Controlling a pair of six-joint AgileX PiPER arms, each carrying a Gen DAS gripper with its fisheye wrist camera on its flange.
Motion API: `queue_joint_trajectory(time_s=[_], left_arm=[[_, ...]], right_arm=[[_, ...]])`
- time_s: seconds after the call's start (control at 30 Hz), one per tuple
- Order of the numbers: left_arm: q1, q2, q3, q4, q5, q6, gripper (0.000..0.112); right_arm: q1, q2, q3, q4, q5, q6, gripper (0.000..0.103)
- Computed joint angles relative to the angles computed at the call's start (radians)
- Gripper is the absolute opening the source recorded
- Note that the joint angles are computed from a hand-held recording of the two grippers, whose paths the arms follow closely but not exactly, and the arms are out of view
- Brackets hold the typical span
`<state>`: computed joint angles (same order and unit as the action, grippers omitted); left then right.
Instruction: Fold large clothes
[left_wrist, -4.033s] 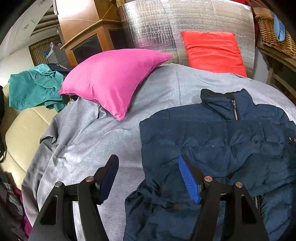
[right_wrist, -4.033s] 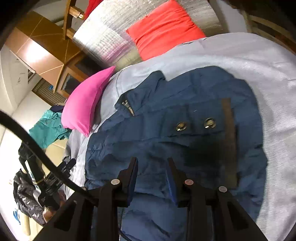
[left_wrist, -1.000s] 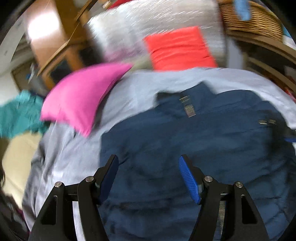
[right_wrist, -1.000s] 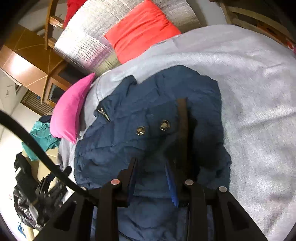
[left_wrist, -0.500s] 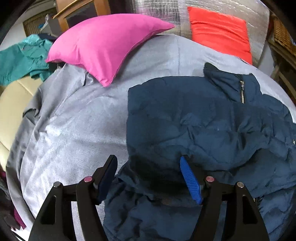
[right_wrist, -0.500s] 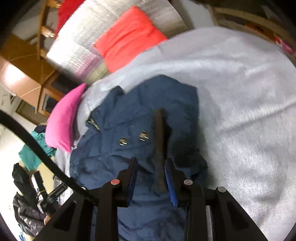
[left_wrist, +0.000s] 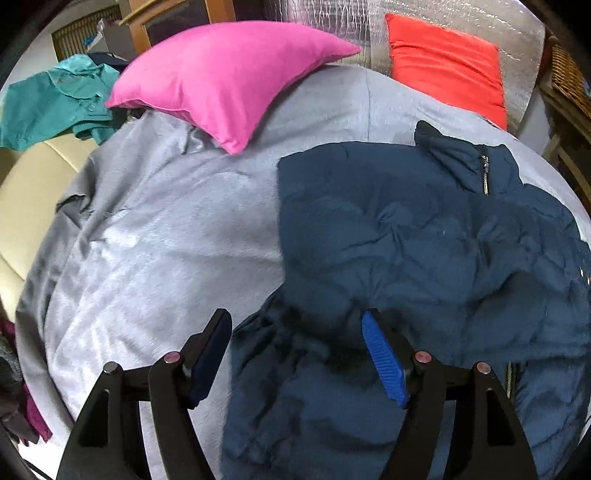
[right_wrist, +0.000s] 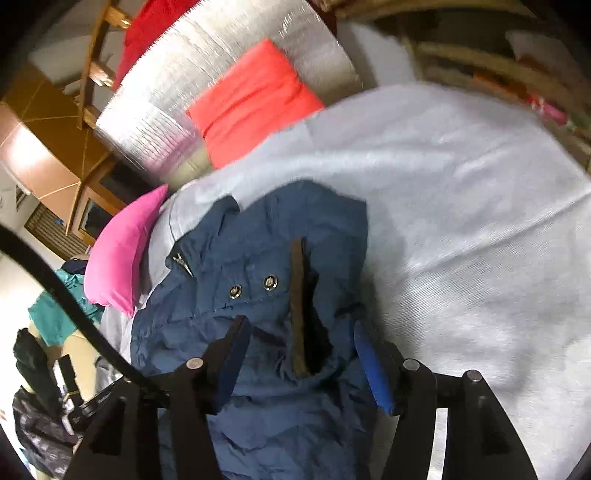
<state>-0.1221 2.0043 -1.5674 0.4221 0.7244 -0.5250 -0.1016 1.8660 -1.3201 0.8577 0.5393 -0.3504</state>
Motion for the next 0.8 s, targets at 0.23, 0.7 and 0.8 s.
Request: queue_joint_trajectory(time_s=[0.23, 0.7, 0.8], left_arm=[[0.017, -0.263, 0.401, 0.214, -0.21, -0.149, 0.074], [0.248, -0.778, 1.024, -0.35, -0.419, 0.509, 0.075], [0.275, -0.827, 1.096, -0.407, -0.402, 0.587, 0.075]], right_arm=[[0.022, -0.315, 0.369, 0.449, -0.136, -0.533, 0.081], [-0.019, -0.872, 0.919, 0.427, 0.013, -0.56, 0.084], [-0.072, -0.939, 0.973, 0.331, 0.095, -0.487, 0.084]])
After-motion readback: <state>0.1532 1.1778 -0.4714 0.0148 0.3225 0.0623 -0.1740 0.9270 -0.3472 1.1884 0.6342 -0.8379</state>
